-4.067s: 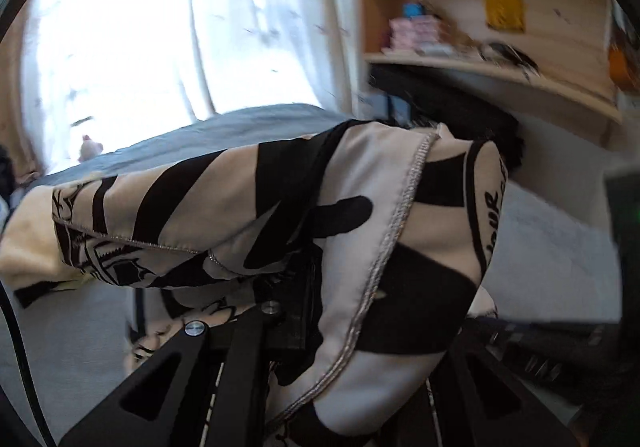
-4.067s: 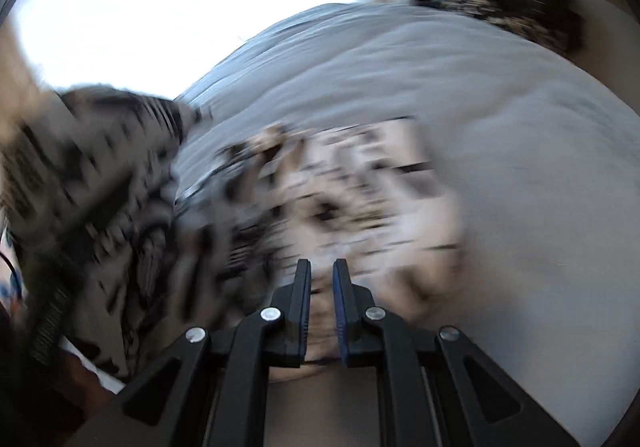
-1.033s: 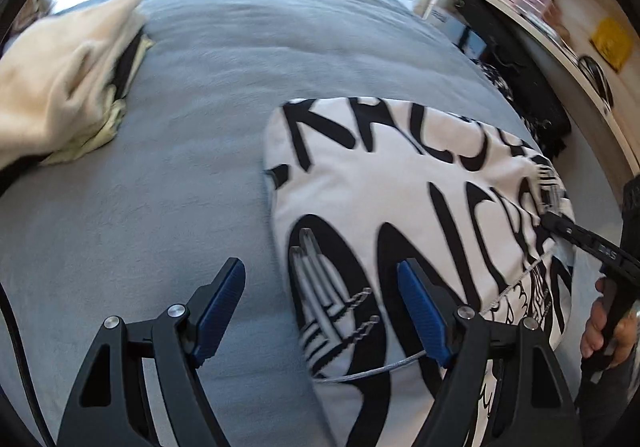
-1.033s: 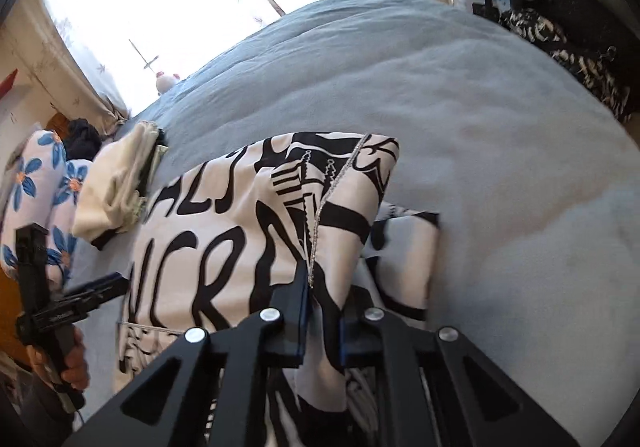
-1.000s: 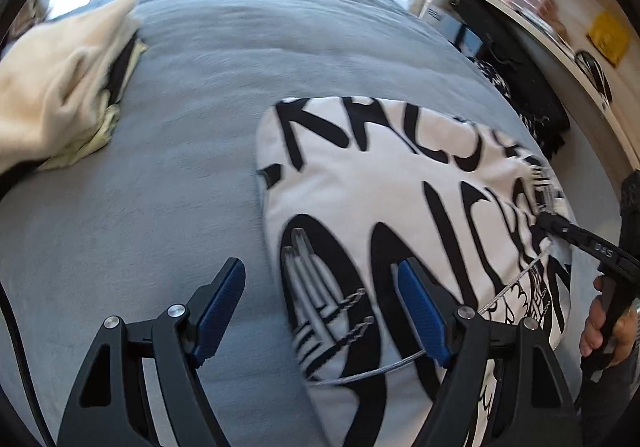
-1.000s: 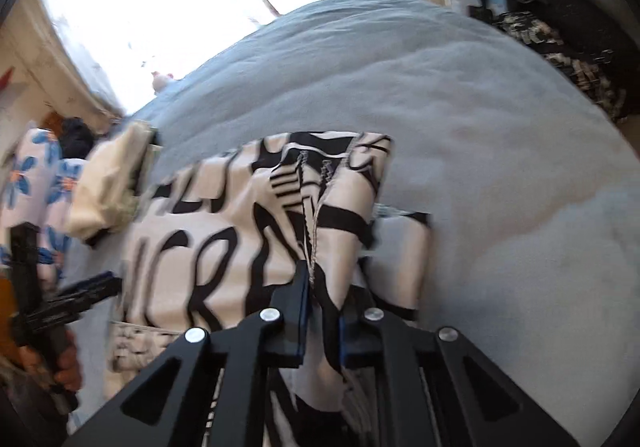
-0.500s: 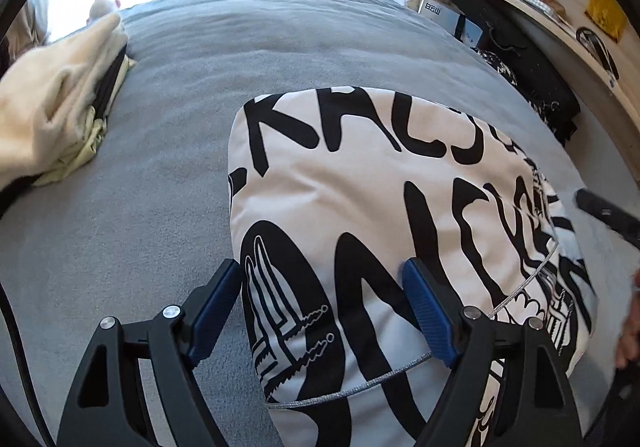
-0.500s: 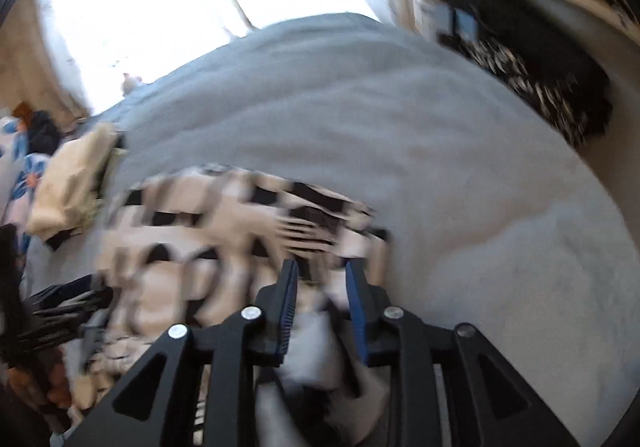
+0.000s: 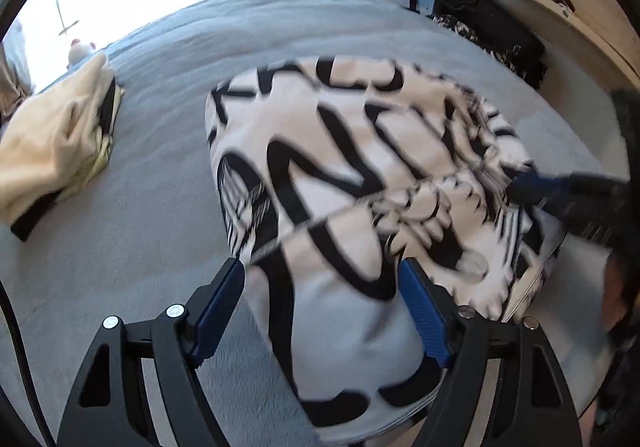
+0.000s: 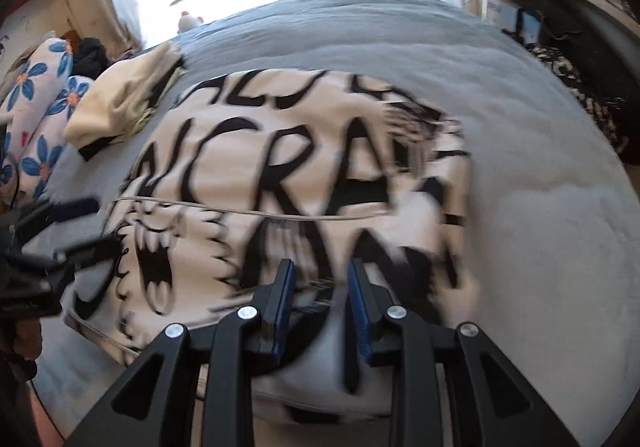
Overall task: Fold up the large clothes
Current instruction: 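Press the folded jacket flat with the left tool while the right tool releases, then slide both open tools under the folded jacket bundle's edges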
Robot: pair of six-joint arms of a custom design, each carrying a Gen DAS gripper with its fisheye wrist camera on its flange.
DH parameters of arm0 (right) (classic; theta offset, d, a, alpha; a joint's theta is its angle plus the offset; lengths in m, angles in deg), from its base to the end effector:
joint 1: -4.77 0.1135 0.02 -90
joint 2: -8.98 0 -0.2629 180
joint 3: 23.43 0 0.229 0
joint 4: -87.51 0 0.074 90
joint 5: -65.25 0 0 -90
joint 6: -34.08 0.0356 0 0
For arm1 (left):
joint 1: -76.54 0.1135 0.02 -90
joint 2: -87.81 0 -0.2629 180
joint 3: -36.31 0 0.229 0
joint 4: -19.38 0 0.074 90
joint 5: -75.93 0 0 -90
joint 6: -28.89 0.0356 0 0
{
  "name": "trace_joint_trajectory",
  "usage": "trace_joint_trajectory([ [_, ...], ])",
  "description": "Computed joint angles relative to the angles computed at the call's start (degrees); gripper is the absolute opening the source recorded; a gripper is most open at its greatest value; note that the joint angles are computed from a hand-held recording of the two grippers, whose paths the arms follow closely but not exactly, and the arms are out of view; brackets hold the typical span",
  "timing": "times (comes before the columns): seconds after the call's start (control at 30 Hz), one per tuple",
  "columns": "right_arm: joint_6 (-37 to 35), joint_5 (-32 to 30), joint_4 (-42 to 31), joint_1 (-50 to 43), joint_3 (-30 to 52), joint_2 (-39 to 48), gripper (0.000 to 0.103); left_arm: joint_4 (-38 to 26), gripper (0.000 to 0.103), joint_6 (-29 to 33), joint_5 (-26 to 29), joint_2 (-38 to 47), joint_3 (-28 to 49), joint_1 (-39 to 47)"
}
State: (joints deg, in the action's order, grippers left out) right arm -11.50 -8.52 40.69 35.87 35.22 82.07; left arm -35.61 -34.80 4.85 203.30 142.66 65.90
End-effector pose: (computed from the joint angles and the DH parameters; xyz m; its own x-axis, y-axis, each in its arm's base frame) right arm 0.1912 0.1037 0.2131 -0.8028 0.3005 -0.5149 0.2535 0.9538 0.1615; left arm 0.3971 -0.0863 0.2175 -0.6537 0.5494 -0.5204 0.6732 0.7363 -0.0681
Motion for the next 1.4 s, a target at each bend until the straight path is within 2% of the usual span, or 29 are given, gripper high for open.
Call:
trace_joint_trajectory([
  [0.13,1.62,-0.26,-2.49,-0.5,-0.55,-2.9,0.025,-4.23,0.079,-2.84,3.29,1.59,2.93,2.03],
  [0.27,3.72,1.85,-7.89,1.73,2.75,-3.13,0.028,-4.04,0.078,-4.53,0.84,-0.54,1.41,1.64],
  [0.37,6.0,2.28,-10.57,2.88,3.82,-4.88,0.036,-3.98,0.079,-5.64,0.8,-3.06,-0.61,2.02],
  [0.53,9.88,3.72,-15.39,5.54,5.58,-7.89,0.042,-3.91,0.079,-7.05,0.62,-8.03,-3.83,2.92],
  [0.6,11.72,4.52,-17.15,7.16,5.98,-9.43,0.047,-4.64,0.079,-7.21,0.8,-9.58,-4.53,3.24],
  [0.67,14.05,5.21,-18.95,8.99,6.44,-10.43,0.06,-4.63,0.079,-7.22,0.68,-12.33,-6.43,3.6],
  [0.87,18.43,4.82,-22.91,13.01,8.03,-11.95,0.073,-4.15,0.079,-7.63,-1.72,-18.48,-10.36,4.09],
  [1.0,19.94,4.85,-25.2,14.83,9.81,-11.89,0.076,-5.24,0.079,-8.62,-3.0,-20.12,-10.7,4.31],
  [1.07,20.31,4.5,-26.2,15.28,10.81,-11.99,0.091,-5.42,0.079,-8.3,-3.5,-20.99,-11.07,4.29],
  [1.13,20.05,4.64,-26.63,16.17,11.54,-12.14,0.096,-5.51,0.079,-7.81,-4.15,-21.76,-11.5,3.77],
  [1.27,21.63,7.34,-30.78,18.55,14.59,-10.91,0.097,-6.42,0.079,-7.4,-3.14,-22.18,-11.22,3.31],
  [1.4,20.44,6.52,-33.85,16.04,16.26,-10.06,0.097,-8.95,0.079,-8.35,-1.31,-19.14,-7.57,3.14],
])
